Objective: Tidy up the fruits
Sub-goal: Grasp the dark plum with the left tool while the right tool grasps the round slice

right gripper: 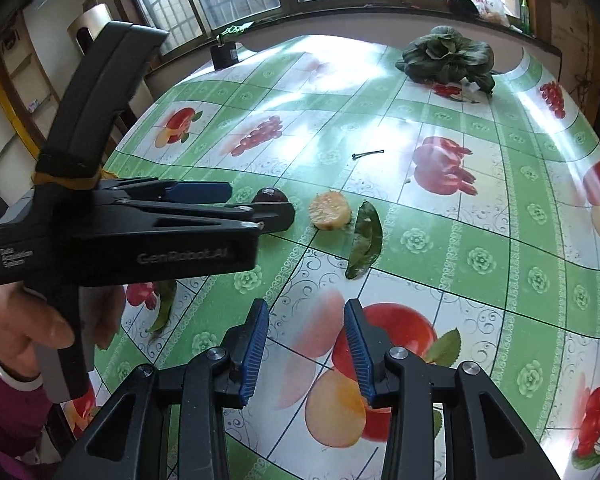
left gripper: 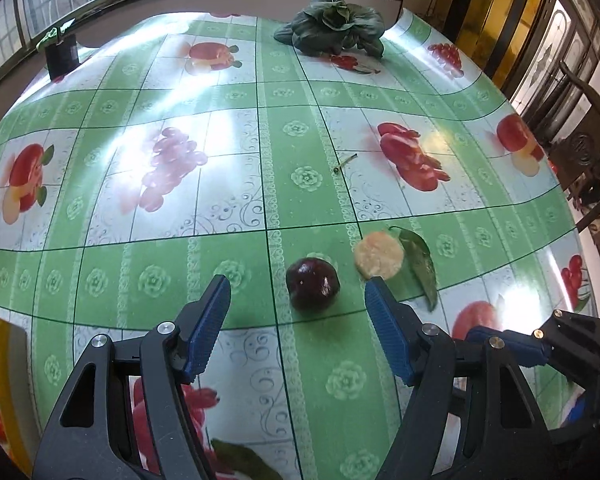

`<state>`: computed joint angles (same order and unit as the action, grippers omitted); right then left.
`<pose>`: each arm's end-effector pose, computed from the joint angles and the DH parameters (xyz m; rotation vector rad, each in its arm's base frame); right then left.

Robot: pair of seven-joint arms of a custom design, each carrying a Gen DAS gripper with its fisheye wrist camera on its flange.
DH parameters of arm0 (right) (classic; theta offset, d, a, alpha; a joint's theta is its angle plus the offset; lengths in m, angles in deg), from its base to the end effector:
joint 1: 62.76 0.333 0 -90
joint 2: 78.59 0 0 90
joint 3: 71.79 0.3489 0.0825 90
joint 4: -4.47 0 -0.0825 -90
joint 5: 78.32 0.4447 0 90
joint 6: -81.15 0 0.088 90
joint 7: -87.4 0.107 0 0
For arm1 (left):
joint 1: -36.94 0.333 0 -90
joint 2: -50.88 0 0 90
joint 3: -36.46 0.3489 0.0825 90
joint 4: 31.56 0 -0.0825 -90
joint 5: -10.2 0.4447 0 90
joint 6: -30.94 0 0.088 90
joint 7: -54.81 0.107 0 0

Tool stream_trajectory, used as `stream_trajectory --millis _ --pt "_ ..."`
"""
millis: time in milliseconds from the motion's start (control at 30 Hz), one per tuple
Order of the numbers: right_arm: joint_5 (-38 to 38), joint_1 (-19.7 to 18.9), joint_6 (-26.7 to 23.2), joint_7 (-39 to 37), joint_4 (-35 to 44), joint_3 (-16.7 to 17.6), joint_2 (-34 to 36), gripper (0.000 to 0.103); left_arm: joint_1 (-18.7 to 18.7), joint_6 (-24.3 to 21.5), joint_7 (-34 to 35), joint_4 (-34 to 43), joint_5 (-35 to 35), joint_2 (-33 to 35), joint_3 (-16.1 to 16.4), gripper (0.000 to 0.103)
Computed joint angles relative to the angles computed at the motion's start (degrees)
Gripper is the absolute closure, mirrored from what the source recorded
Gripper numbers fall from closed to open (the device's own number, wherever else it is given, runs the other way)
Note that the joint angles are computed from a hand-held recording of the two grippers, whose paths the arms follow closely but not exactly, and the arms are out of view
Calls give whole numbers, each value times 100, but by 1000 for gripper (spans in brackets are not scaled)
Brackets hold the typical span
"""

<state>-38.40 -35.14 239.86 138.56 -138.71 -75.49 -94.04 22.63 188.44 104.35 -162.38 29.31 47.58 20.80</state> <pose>0.4806 0.1824 0.4292 -2.1407 1.2613 -0.1771 0.5072 -0.3091 0.4287 -1.8576 2.0445 -0.6634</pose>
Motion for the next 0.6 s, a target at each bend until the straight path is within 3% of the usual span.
stream_trajectory --millis 67,133,300,400,600 --pt "55 8 -39 -55 26 -28 33 65 12 100 17 -8 -59 42 24 34" --pt "115 2 -81 -105 44 -36 51 65 8 175 148 -30 -216 72 55 51" --pt "154 -56 -195 -161 105 27 112 65 -54 413 689 -111 -761 55 73 75" --pt "219 -58 -271 -210 183 65 173 65 11 362 300 -147 -311 -39 11 75" --pt "248 -152 -568 -331 582 269 544 65 153 413 294 -386 -452 -296 22 76"
